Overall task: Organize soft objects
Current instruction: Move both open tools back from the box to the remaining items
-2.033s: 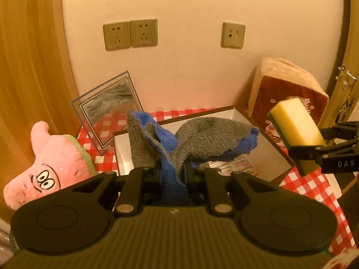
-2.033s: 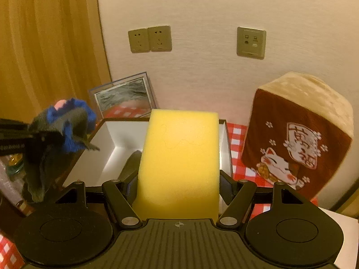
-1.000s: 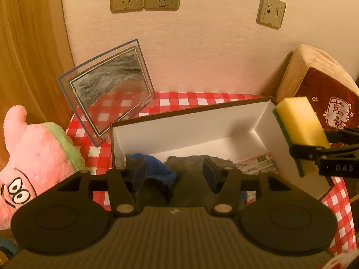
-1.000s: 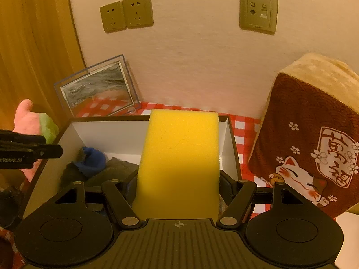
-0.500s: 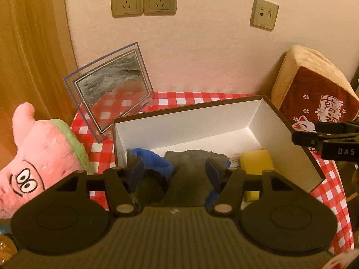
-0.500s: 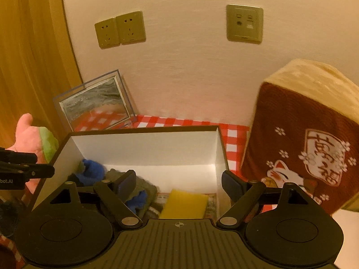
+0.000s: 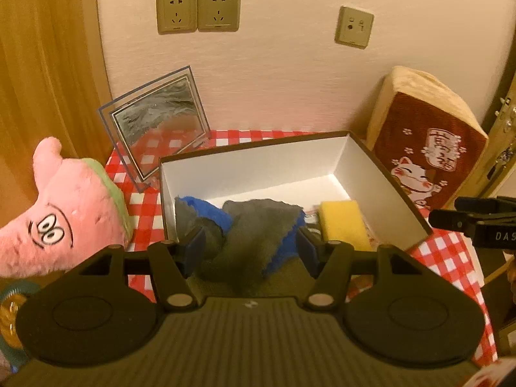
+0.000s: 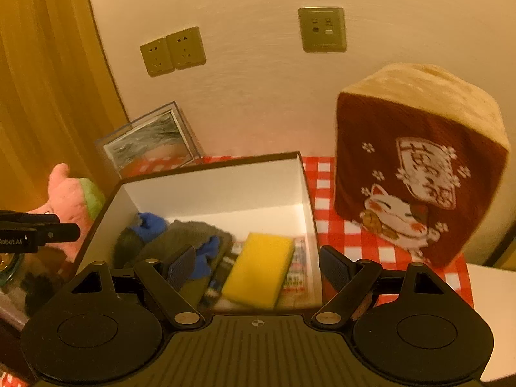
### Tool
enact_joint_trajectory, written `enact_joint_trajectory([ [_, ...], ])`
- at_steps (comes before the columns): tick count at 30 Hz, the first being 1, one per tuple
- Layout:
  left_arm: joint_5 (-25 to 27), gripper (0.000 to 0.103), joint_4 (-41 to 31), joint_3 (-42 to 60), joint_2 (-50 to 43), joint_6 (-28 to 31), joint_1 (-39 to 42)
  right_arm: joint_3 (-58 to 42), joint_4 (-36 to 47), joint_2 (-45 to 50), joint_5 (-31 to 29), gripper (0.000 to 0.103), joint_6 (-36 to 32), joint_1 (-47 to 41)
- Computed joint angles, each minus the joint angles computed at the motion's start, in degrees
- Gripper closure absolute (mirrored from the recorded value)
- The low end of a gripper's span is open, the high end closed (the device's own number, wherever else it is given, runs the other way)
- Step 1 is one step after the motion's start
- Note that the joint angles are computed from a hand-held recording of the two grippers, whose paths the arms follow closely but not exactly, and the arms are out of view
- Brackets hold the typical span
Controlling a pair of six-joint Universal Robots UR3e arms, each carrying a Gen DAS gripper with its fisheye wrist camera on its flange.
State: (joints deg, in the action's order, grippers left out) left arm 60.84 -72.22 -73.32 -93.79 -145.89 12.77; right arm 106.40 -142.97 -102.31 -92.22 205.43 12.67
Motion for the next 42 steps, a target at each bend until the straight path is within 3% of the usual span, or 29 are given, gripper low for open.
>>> enact_joint_trajectory([
  [16,-4.45,0.043,-16.67,-14.58,21.38,12.25,9.44,11.98,10.88,-18.97,-8.64,0.02,13.65,12.91],
  [26,-2.58,0.043,-26.54,-22.83,31.73,18.88,13.23,13.72,16.04,-20.45,-16.05,0.02,26.13,25.78],
  [42,3.34,0.043,-29.88,-34.9,42.07,20.8,9.63,17.1,18.61,-19.29,-17.07,0.02,36.69,34.3],
])
